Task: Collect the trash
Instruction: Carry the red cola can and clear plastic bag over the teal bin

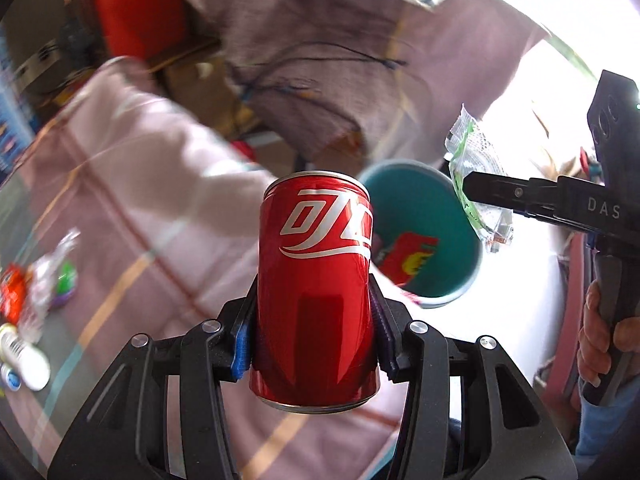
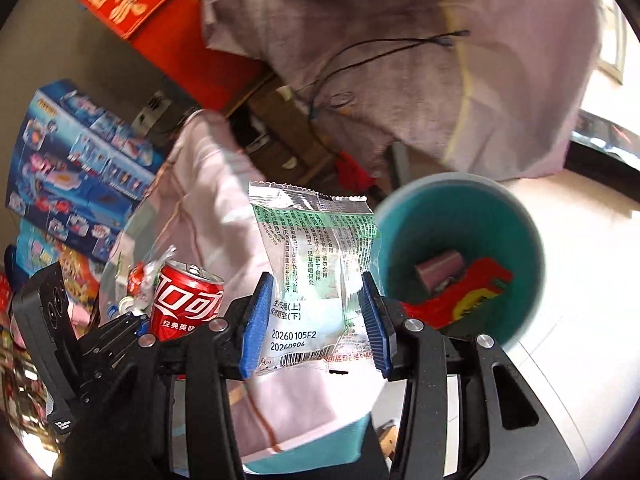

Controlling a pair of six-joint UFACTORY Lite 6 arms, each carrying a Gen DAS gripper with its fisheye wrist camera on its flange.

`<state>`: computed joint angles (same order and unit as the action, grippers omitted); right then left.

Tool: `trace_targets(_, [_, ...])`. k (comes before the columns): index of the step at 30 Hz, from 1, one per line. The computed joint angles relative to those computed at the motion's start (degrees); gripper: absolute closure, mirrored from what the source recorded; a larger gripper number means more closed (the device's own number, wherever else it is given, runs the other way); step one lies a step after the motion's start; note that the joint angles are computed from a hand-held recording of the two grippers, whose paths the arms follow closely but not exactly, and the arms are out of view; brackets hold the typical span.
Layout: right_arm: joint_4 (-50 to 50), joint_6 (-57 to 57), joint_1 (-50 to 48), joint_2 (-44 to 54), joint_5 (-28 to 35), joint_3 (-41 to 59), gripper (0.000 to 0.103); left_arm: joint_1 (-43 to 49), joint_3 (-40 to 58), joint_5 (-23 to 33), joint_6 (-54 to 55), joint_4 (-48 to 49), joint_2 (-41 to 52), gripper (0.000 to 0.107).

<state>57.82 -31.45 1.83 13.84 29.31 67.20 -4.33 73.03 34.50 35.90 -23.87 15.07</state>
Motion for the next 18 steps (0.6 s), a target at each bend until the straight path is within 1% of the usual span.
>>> trace_targets(7, [1.4, -5.0, -9.3, -0.3, 2.9, -3.7, 0.061, -10.4, 8.5, 0.4, -8.1, 4.1, 8.9, 0.058])
trace_targets(13, [0.5, -6.4, -14.3, 0.6, 4.7, -3.5, 0.061, -14.4, 19.7, 2.9, -11.9, 5.0, 19.4, 0.058])
trace_targets(16, [0.3, -6.5, -15.9, 1.6, 5.1, -2.8, 0.061, -15.5, 25.9, 4.9, -13.7, 5.1, 24.7, 0.057])
trace_targets(18, [0.2, -6.5, -16.4, 2.3, 5.2, -2.5, 0.061, -16.0, 28.7, 5.7, -15.1, 6.1, 27.0, 0.054])
